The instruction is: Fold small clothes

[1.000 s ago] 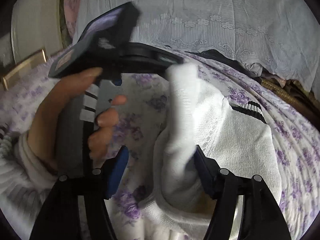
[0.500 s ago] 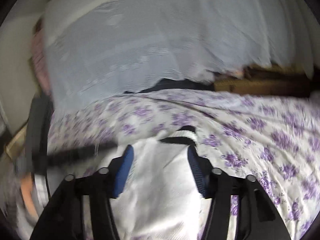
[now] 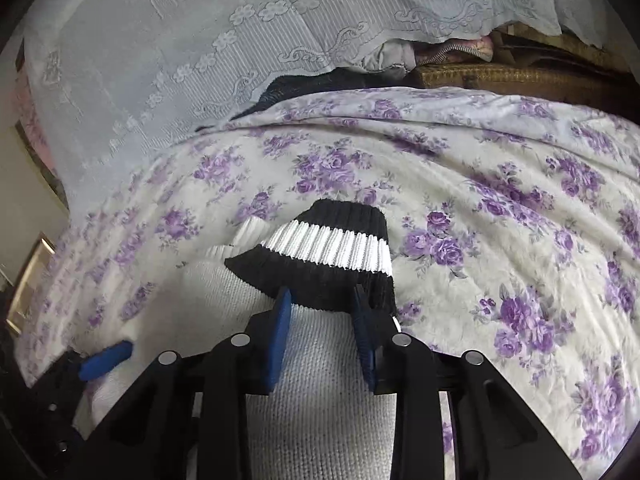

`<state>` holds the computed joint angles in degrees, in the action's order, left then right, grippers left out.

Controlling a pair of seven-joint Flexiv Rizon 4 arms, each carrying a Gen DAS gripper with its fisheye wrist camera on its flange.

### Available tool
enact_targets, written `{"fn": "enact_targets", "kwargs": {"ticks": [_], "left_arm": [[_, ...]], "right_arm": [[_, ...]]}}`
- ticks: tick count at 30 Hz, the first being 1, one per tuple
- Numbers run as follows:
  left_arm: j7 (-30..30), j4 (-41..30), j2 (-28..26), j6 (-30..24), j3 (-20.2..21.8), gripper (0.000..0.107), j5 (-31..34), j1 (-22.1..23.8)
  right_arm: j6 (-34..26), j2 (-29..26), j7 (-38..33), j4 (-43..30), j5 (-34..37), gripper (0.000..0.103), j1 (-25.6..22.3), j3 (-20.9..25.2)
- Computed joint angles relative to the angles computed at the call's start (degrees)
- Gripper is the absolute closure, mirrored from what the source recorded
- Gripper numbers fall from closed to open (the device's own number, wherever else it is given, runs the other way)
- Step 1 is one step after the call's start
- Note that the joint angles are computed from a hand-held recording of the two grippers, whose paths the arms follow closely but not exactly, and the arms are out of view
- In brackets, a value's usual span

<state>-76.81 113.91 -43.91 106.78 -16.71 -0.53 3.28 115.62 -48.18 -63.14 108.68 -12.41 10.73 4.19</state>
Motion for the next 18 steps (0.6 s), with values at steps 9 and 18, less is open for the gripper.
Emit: {"fn": "enact_targets", "kwargs": {"ticks": [9, 18], "left_arm": [[-9.65, 11.14, 3.45, 10.27, -12.1, 0.008, 11.65, 14.24], [-12.14, 13.23, 6.6, 5.1, -2.14, 0.009, 8.25, 5.14]], "right_arm": [[16.92, 7.04, -5.24, 15.14, -4.23, 0.052, -4.84, 2.03], [21.26, 8.94, -16.01, 28.27, -2.45, 0.042, -4.25, -0.12]]}}
